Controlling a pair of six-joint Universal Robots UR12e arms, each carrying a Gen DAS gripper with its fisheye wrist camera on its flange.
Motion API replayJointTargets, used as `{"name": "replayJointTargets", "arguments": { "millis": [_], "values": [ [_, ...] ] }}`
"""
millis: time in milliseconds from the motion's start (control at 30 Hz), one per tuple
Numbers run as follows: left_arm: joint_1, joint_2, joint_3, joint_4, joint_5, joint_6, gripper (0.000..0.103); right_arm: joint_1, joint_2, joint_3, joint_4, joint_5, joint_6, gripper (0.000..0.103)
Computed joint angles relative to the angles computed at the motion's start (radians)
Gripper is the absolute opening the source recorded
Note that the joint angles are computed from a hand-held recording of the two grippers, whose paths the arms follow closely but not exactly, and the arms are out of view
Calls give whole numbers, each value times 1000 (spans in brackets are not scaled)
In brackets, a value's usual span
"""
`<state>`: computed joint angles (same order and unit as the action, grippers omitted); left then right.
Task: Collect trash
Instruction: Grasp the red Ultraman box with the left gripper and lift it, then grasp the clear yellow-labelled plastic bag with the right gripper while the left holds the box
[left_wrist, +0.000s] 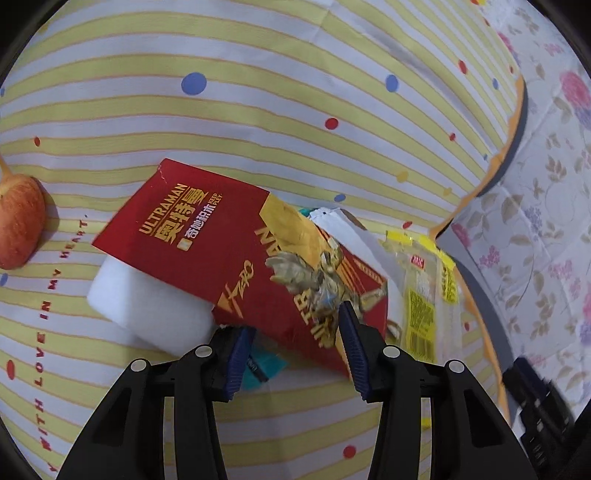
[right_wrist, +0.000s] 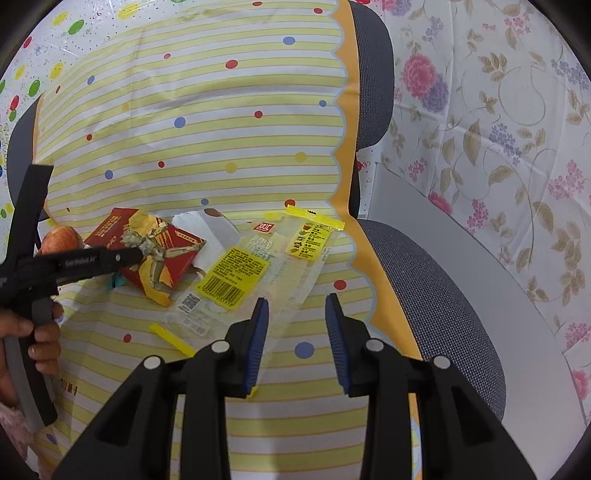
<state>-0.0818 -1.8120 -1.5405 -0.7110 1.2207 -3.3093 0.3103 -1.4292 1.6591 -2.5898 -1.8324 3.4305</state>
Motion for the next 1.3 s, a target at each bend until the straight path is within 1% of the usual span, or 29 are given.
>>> {"name": "replayJointTargets", "arguments": {
  "millis": [33,133,167,233,300,333,400,433,467,500,533,600,700,767,833,1000,1100,1300],
  "values": [
    [4,-4,6,-5,-21,-19,35,-1,-1,1,4,2,0,32],
    [7,-1,6,15,-38,-35,20,0,-5,4,9,0,1,32],
    [8,5,1,37,-42,-34,17,0,-7,5,9,-1,1,32],
    [11,24,-13,77,-52,-15,7,1,-13,10,7,-5,0,32],
    [10,45,-28,116,-45,24,1,1,-19,14,6,-4,3,32],
    [9,65,-42,141,-29,62,1,2,-22,15,10,0,5,32],
    [11,95,-64,158,-21,116,1,5,-24,15,17,4,5,33],
    [12,109,-73,155,-11,142,1,6,-24,12,26,9,5,38],
    [13,118,-80,151,-5,159,1,6,-24,10,35,21,3,47],
    [19,135,-96,147,-7,181,1,6,-23,10,41,31,3,51],
    [21,140,-102,145,-8,186,1,6,-21,7,52,54,-1,54],
    [33,162,-125,139,-2,195,1,8,-13,-1,70,72,-2,58],
    [53,179,-147,128,-15,192,1,16,5,-20,97,77,16,68],
    [59,184,-156,123,-15,193,1,16,18,-36,104,88,42,77],
    [65,188,-162,122,-14,198,1,19,34,-55,112,94,54,81],
    [68,184,-165,127,-23,213,1,50,100,-138,171,41,20,82],
    [73,178,-162,126,-43,220,1,62,139,-187,211,16,8,82],
    [79,169,-158,126,-60,225,1,77,211,-274,324,-44,32,82]
  ]
}}
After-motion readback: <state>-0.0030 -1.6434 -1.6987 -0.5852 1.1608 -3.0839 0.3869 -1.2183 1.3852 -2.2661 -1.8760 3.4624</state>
